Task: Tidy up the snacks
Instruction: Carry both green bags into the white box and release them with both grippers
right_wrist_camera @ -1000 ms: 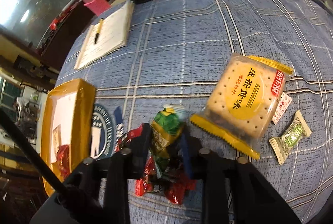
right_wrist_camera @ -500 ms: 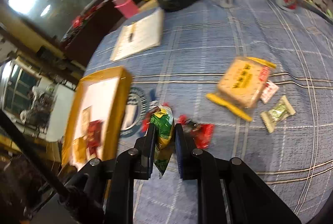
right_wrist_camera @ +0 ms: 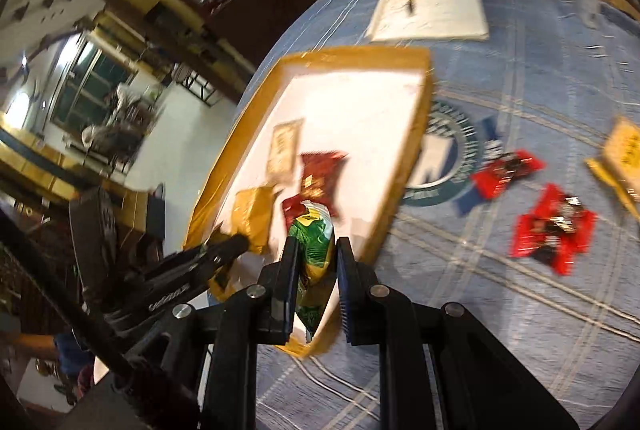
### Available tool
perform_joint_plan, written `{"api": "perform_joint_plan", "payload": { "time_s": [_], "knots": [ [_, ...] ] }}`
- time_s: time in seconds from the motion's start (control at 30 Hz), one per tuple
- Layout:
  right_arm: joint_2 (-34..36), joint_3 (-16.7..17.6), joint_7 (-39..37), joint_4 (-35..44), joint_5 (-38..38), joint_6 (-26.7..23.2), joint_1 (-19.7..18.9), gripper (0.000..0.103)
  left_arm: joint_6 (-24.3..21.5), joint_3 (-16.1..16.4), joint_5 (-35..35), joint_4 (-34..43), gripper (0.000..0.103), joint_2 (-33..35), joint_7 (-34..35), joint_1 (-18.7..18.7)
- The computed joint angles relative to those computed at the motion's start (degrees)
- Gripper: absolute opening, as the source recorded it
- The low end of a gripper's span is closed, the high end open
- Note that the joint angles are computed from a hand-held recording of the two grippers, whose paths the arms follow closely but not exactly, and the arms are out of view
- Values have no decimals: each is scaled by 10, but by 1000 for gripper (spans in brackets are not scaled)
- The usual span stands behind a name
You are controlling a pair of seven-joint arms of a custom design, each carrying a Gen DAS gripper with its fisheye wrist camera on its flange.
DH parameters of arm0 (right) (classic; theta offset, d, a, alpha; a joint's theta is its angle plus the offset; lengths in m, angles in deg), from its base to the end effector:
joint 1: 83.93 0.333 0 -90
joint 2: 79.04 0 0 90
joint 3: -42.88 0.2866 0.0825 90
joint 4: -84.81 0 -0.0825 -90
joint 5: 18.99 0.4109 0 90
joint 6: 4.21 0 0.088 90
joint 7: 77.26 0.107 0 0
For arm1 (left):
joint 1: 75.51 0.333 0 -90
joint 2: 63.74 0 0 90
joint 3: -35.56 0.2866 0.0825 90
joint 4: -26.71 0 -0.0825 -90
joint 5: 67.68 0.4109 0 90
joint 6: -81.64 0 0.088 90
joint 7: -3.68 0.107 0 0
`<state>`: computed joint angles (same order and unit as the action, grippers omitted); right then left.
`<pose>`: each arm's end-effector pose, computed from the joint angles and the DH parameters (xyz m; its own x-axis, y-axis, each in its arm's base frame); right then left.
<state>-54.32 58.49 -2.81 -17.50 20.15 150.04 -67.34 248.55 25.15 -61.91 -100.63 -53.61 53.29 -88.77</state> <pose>0.6073 0.3394 0.3240 0.3017 -0.8074 -0.5070 -0.9153 -0.0964 -0.3912 0.5467 -0.2455 0.3054 0.1388 -0.9463 0.2920 -0.8812 -0.2525 -0.3995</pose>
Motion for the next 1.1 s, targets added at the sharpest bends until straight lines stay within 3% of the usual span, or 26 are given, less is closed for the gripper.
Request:
{"api": "perform_joint_plan", "payload": {
  "time_s": [0.13,0.4,0.67,0.83,0.93,0.97,1.1],
  "knots": [
    [44,-8,37,50,-44,-26,25,16,-16,0,-17,9,35,11,17,14],
    [88,0,63,100,-80,-64,34,19,6,-15,-91,4,42,10,86,43],
    [51,3,59,49,-93,-16,31,21,31,-8,-97,-7,49,-4,78,34],
    [20,3,63,2,-73,17,22,21,86,-19,-109,-23,50,-14,71,29],
    [-12,29,28,-45,-2,30,-16,23,114,-32,-126,-24,51,-15,74,26],
    [-28,47,-5,-66,52,29,-41,24,109,-28,-118,-19,51,-14,67,17],
    [-72,73,-121,-113,247,-31,-102,23,102,-20,-92,-2,52,-4,35,-14]
  ]
}}
